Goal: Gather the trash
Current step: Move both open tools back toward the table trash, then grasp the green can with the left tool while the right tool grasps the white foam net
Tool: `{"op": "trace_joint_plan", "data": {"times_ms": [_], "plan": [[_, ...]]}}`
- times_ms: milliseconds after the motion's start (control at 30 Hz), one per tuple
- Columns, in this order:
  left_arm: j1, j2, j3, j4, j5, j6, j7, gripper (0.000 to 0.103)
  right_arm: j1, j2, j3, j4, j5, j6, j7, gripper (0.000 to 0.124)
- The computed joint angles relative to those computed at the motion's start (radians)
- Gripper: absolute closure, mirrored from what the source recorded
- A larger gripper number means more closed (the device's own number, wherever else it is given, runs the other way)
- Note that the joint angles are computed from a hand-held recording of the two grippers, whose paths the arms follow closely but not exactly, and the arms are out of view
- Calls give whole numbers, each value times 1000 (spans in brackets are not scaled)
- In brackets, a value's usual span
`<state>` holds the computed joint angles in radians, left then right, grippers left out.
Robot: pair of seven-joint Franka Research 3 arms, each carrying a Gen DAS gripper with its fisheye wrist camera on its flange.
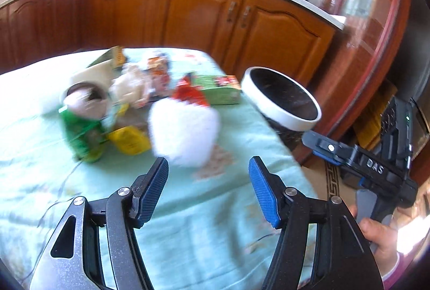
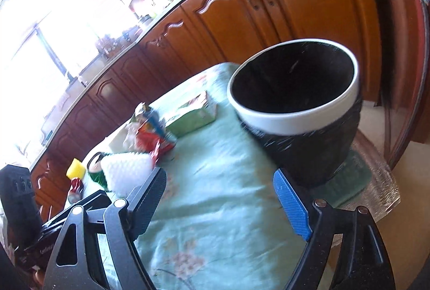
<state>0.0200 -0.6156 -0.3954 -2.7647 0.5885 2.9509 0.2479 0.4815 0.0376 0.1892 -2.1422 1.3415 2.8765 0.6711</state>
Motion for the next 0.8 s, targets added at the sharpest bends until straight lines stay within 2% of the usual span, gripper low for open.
{"op": "trace_joint_plan", "data": {"times_ms": [200,400,600,800], "plan": [[-22,-114,34,-102,-36,-36,-19,40,32,6,23,-5,-18,-13,-2,40],[-17,-176,59,-158,-60,-67,-11,40,55,30,41,23,-20,-23,-15,40],[20,-214,74,-191,-66,-90,-1,40,71,57,58,64,-29,-20,-18,40],[92,-169,70,-167,-37,-81,27,40,71,114,69,130,-67,-39,24,41]]}}
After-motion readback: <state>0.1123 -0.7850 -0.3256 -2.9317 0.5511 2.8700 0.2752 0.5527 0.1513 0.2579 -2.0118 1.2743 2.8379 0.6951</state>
